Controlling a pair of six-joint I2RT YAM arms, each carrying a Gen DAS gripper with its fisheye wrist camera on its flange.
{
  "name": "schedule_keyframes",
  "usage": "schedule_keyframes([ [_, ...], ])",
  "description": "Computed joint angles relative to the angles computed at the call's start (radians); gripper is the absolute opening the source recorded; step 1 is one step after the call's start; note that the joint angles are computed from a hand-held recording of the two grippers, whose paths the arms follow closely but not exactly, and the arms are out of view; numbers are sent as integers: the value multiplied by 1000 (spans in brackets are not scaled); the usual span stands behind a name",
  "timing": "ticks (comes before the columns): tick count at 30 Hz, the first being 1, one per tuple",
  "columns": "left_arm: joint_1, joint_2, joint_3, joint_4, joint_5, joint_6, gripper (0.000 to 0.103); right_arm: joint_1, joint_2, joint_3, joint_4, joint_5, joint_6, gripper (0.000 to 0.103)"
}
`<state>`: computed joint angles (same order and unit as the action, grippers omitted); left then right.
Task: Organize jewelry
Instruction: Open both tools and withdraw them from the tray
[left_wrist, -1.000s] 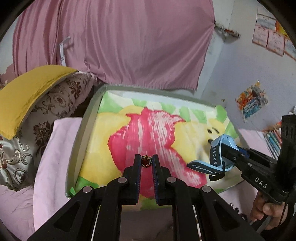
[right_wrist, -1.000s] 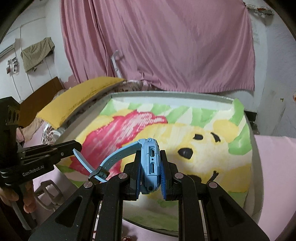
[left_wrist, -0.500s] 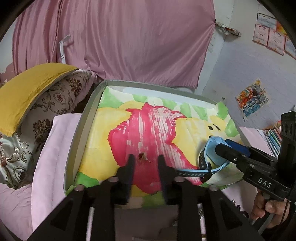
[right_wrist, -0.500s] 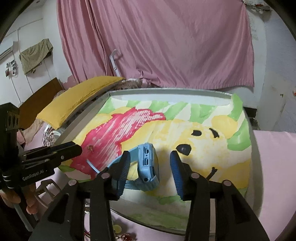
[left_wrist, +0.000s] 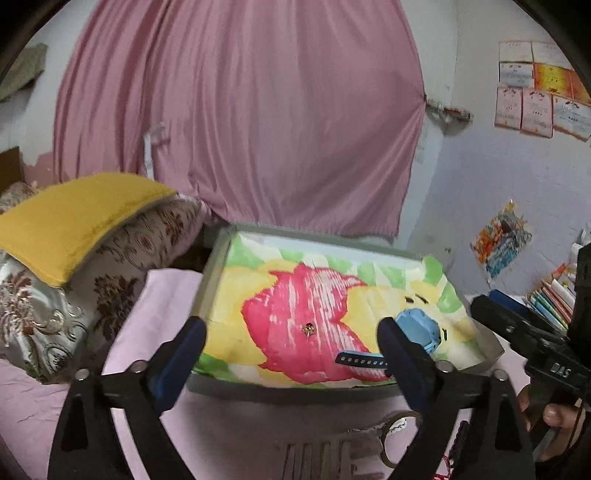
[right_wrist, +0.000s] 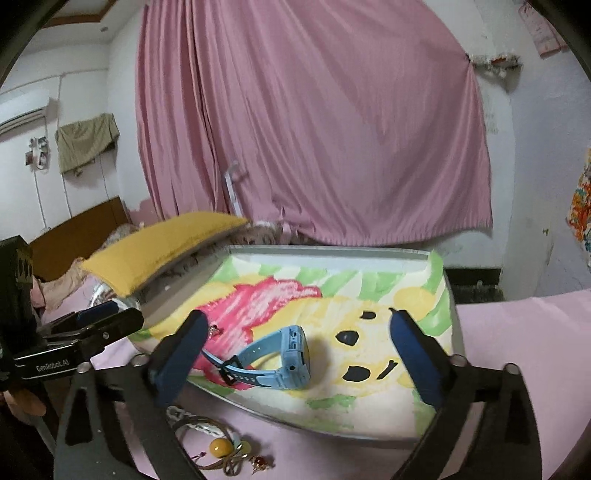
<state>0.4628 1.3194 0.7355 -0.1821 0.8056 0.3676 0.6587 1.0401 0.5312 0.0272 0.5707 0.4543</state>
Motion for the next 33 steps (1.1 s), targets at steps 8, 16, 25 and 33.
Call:
schedule_keyframes([
  [8, 148, -151, -108, 34, 176, 20, 102, 242, -155, -51, -58, 249, 3, 101],
  [16, 267, -195, -96, -240, 292, 280, 102, 403, -235, -47, -257, 343, 105, 101],
  [25, 319, -96, 13, -608, 242, 632, 102, 363, -258, -17, -516, 179, 183, 101],
  [33, 239, -81, -5, -605, 67, 615, 102, 219, -232, -21, -580, -58, 185, 94],
])
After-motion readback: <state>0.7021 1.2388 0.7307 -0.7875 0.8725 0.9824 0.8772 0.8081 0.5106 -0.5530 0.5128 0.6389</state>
